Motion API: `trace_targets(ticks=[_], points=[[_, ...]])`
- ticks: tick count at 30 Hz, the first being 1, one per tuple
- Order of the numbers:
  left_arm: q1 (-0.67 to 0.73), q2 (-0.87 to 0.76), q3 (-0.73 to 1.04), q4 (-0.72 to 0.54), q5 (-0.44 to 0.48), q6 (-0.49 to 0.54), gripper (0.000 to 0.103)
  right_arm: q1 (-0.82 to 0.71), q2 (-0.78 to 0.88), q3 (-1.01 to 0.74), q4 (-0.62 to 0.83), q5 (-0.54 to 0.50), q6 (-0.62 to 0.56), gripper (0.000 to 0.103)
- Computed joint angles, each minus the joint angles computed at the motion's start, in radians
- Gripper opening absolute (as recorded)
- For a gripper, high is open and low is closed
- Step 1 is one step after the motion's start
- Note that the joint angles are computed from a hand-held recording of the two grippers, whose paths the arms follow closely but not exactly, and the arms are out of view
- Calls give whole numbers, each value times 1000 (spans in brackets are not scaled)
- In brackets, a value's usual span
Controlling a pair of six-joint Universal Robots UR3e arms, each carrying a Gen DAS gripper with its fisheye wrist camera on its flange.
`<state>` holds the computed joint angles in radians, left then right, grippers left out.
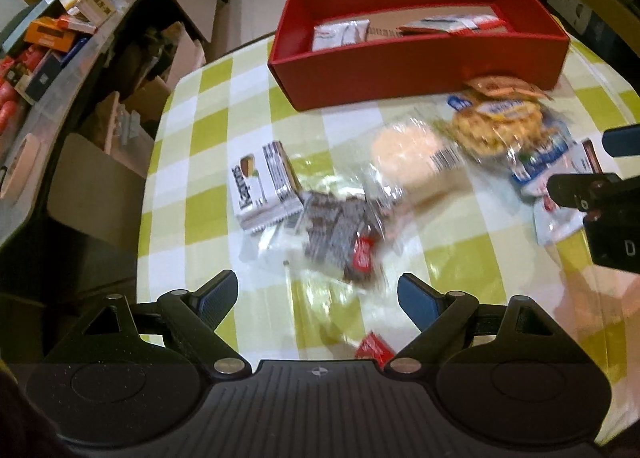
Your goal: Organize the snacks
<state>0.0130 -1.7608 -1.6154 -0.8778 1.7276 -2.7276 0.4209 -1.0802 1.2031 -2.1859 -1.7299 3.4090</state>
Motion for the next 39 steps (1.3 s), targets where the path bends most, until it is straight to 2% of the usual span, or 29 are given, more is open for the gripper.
trace_targets(ticks=[15,21,27,34,37,39], points=[[76,158,-211,-48,-59,138,91,4,-48,77,6,20,8,63],[57,161,-251,-23,-56,182,91,7,-45,73,7,27,-4,63],[57,165,-309,36,-58,270,91,2,-50,84,10,33,-14,64],[49,175,-366,89,-41,295,93,3,-30,61,27,39,-28,64],[30,187,-375,78,-42,294,86,2,-27,60,28,40,-29,64],[21,194,-386,97,-31,291,85,1,-27,61,30,41,-29,64]])
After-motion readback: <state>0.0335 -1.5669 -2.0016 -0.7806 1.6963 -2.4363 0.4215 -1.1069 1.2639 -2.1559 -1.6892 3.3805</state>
